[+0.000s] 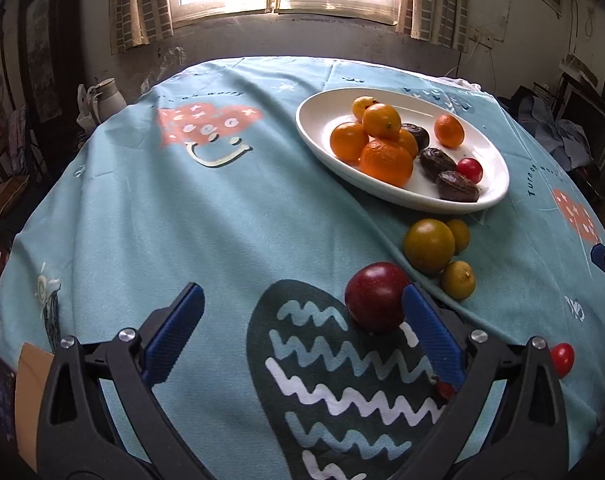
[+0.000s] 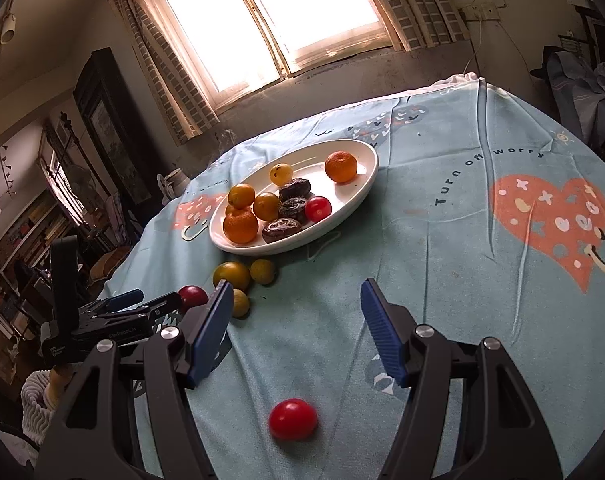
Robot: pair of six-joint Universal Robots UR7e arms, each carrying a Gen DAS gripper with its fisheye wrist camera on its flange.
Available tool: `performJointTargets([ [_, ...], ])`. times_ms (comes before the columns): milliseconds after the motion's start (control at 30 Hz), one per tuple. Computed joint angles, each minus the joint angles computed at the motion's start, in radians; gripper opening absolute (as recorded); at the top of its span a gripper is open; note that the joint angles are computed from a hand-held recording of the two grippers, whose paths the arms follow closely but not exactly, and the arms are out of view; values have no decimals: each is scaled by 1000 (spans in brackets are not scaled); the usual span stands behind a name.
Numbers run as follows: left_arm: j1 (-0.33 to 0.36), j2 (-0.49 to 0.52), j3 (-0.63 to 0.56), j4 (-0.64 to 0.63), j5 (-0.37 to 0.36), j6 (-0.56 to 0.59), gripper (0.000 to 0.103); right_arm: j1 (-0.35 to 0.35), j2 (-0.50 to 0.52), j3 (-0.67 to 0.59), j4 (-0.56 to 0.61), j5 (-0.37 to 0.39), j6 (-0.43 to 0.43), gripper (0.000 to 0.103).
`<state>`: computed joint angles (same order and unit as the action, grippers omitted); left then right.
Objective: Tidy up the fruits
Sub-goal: 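Grasp a dark red plum with the left tool while the right tool grasps a red tomato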
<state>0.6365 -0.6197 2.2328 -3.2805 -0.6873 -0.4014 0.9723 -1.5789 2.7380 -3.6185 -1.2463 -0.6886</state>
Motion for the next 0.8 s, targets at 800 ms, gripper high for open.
performJointTargets([
  [800, 1, 41, -53, 38, -80, 119, 75, 12, -103, 54, 207, -212, -211, 58],
])
